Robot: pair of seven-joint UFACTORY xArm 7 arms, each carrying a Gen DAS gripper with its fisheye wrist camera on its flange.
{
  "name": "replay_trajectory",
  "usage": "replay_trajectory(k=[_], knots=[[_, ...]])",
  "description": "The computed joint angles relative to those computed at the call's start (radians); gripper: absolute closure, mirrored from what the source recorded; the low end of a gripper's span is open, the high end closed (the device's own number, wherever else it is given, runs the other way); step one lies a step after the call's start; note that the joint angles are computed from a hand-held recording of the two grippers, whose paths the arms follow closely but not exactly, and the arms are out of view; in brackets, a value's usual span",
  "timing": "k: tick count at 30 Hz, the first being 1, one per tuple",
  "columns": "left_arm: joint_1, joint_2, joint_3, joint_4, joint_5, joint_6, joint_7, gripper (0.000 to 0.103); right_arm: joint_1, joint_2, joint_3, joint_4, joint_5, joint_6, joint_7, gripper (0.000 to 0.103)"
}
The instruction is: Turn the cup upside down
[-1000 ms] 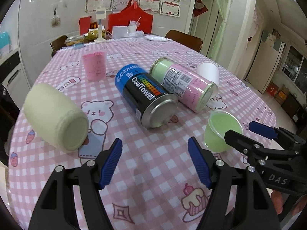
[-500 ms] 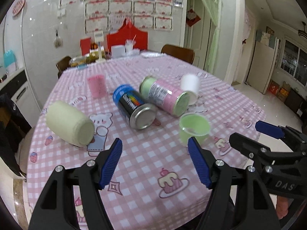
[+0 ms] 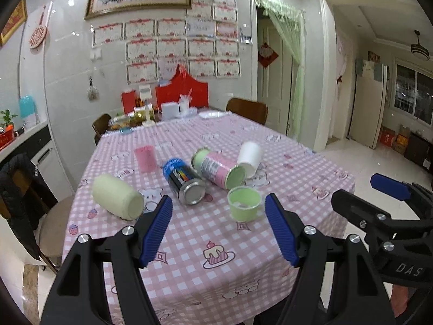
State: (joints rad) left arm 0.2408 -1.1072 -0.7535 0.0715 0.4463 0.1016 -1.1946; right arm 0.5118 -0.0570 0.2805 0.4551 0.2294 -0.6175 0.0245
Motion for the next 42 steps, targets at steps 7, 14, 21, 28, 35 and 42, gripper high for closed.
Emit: replay_trajectory(k=[7, 14, 21, 28, 35, 42], knots=[[-0.144, -0.109, 0.008, 0.004, 0.014, 0.161, -0.050, 0.033, -0.013, -0.063, -0.011, -0.062, -0.084, -0.052, 0.063, 0.014], [-0.210, -0.130, 0.046, 0.003, 0.055, 0.227, -0.092, 0.033, -0.022, -0.075, -0.008, -0.080, -0.118, -0.073, 0.089, 0.013], [-0.228, -0.126, 0.066, 0.003, 0.088, 0.257, -0.123, 0.033, -0.024, -0.069, -0.005, -0.079, -0.128, -0.073, 0.092, 0.013], [-0.230, -0.115, 0.087, 0.000, 0.106, 0.256, -0.126, 0.033, -0.021, -0.071, 0.002, -0.077, -0.107, -0.060, 0.086, 0.013], [-0.217, -0.116, 0.085, 0.001, 0.118, 0.247, -0.132, 0.033, -0.020, -0.073, 0.002, -0.075, -0.105, -0.055, 0.085, 0.013], [-0.211, -0.121, 0.083, -0.003, 0.121, 0.239, -0.136, 0.033, -0.021, -0.074, 0.001, -0.073, -0.108, -0.046, 0.091, 0.013]])
